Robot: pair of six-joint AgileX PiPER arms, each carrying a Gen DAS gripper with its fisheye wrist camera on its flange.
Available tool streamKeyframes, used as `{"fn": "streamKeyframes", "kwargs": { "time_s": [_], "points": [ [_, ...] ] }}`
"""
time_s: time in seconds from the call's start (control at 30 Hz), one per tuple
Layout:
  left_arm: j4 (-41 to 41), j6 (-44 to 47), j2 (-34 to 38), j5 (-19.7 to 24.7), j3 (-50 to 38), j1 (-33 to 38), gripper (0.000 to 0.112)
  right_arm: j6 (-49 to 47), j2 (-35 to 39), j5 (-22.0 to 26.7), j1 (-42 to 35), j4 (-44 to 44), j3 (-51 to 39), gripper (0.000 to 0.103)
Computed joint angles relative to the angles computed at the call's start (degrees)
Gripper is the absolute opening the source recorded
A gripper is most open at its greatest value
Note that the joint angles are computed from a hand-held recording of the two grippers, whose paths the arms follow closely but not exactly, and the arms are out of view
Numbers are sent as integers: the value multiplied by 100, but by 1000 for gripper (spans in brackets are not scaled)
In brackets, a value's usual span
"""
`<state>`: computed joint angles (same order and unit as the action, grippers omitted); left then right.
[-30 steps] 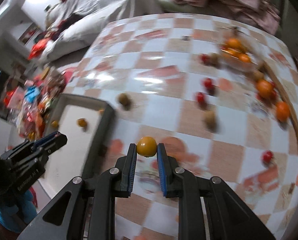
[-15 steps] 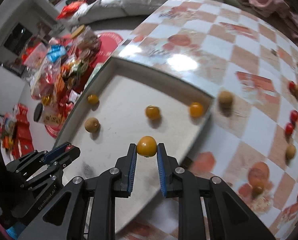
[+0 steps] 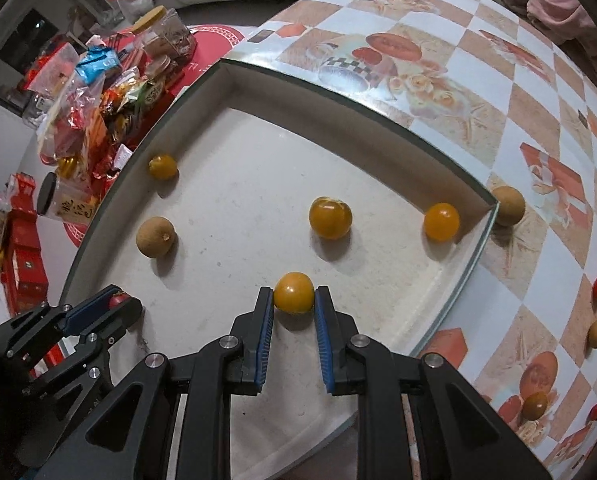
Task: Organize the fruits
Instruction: 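Carry the red and yellow tomatoes in both tools over the white tray, then open the left tool over the tray while the right tool releases its yellow tomato, then move both open tools back over the fruit on the table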
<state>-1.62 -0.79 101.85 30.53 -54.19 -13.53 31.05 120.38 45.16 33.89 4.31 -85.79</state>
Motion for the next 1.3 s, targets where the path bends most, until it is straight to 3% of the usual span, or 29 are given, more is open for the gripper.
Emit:
{"fn": "streamKeyframes", "kwargs": {
  "time_s": [0.27, 0.3, 0.33, 0.4, 0.5, 0.6, 0.7, 1.0, 1.3],
  "points": [
    [275, -218, 77, 30, -59, -90, 22, 74, 154, 64, 89, -154, -203, 23],
    [474, -386, 77, 37, -63, -129, 31, 58, 156, 67, 88, -147, -210, 23],
    [732, -601, 72, 47, -65, -169, 54, 26, 140, 45, 79, -109, -184, 25],
    [568, -415, 7, -26, -4, -88, 80, -79, 92, -30, 48, 33, -121, 33],
    [504, -273, -73, -24, 37, -30, 80, 33, 36, -64, 66, -64, -83, 57],
    [525, -271, -84, 30, 35, -22, 80, 15, -122, -202, 16, 60, 84, 62],
    [494, -203, -142, 100, 16, -49, 80, 151, -374, -383, 6, -1, 299, 80],
    [357, 7, -338, 363, -307, -555, 80, 1247, -1440, -773, -138, -640, 1304, 83],
    [53, 181, -221, 678, -1045, -1602, 80, 2702, -3108, -775, -706, -1466, 3270, 83]
  ]
}}
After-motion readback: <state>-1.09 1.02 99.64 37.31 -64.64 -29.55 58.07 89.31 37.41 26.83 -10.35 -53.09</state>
